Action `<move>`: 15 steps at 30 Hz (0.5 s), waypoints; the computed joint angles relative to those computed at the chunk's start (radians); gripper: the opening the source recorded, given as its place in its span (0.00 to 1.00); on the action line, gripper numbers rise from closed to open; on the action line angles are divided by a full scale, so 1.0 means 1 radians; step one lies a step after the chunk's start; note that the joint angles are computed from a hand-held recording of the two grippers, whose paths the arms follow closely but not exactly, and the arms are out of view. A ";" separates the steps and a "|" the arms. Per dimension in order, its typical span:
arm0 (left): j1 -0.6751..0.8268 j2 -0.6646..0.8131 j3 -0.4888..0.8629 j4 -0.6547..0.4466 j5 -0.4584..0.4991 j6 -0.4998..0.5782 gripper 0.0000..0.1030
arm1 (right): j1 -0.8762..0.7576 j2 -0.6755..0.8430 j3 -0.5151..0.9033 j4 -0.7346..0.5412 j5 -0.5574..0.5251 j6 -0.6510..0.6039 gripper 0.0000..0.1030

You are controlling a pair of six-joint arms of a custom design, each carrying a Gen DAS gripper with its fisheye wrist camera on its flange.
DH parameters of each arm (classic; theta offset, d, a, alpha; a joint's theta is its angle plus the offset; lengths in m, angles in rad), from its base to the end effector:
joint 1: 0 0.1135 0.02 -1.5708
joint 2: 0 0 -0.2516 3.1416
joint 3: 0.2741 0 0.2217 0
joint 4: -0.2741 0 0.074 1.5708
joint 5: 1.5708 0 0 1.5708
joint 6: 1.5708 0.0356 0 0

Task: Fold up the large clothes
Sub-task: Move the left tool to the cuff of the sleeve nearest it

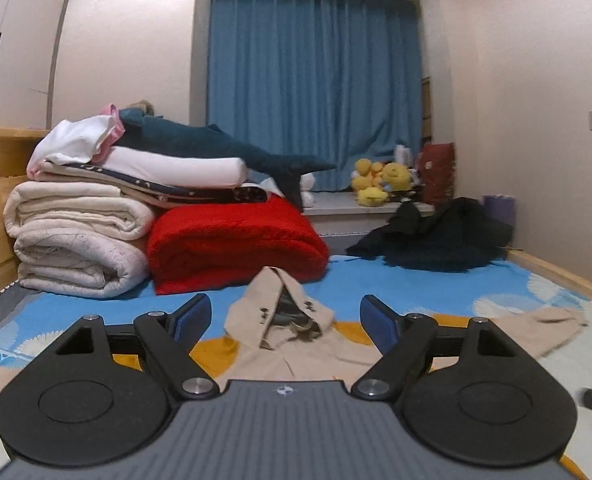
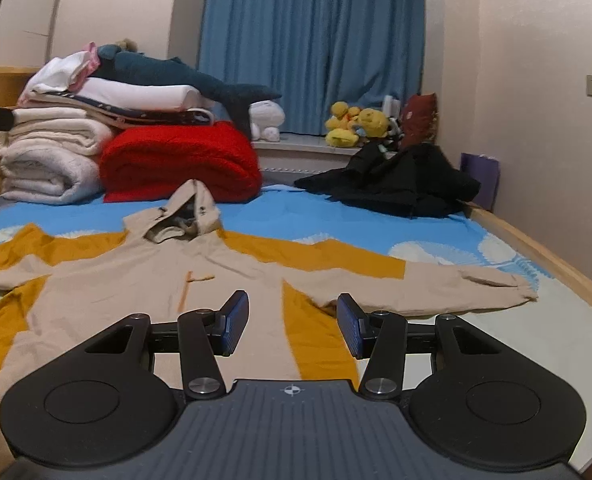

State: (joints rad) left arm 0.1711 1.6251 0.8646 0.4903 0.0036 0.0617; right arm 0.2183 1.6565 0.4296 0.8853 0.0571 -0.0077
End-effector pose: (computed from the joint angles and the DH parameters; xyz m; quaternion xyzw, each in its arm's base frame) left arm 0.3304 0.0570 0.2318 -0.0424 0.7948 0.0689 0.6015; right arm 0.2672 0.0572 0.1468 -0.0757 0.8133 0.0374 0.5757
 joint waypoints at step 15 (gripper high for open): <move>0.328 0.705 0.604 -0.111 -0.027 0.000 0.43 | 0.139 0.069 0.335 -0.118 0.137 -0.157 0.50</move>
